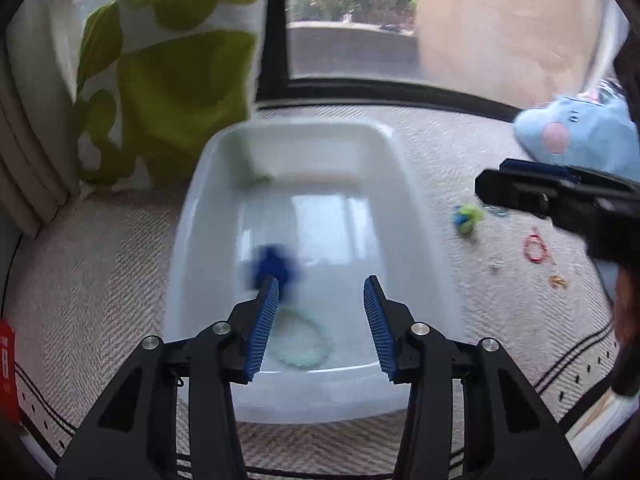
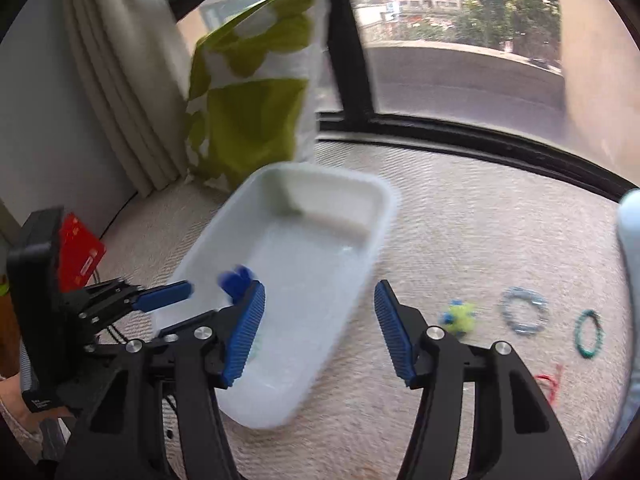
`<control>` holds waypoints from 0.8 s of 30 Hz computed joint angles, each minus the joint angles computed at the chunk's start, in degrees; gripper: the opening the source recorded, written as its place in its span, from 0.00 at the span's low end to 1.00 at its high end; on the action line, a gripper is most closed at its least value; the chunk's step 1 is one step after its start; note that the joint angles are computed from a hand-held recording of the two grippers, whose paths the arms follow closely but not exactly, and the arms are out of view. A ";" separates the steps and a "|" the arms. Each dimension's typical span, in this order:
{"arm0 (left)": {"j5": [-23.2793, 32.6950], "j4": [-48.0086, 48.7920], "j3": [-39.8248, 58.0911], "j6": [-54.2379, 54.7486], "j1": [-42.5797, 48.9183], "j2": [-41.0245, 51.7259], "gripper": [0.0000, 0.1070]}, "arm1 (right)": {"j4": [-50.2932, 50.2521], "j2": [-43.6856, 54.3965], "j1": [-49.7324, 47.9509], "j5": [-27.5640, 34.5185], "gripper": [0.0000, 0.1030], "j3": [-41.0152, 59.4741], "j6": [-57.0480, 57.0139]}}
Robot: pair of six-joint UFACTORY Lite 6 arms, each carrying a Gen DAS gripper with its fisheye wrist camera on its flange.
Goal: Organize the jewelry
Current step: 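Carry both held items over the white tray and open both tools, then grasp the gold charm chain with the right tool while the left tool grasps the gold ring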
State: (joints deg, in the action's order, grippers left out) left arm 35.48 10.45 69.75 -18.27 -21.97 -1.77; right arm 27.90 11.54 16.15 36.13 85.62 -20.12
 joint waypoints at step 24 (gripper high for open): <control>-13.64 14.41 -0.69 -14.59 -31.39 16.73 0.67 | 10.46 -14.36 -51.32 6.11 0.56 -31.81 -44.52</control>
State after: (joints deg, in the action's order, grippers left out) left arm 21.84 24.86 69.06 -32.86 -53.36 14.95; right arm 38.36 -2.82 -35.17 42.24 53.81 -64.64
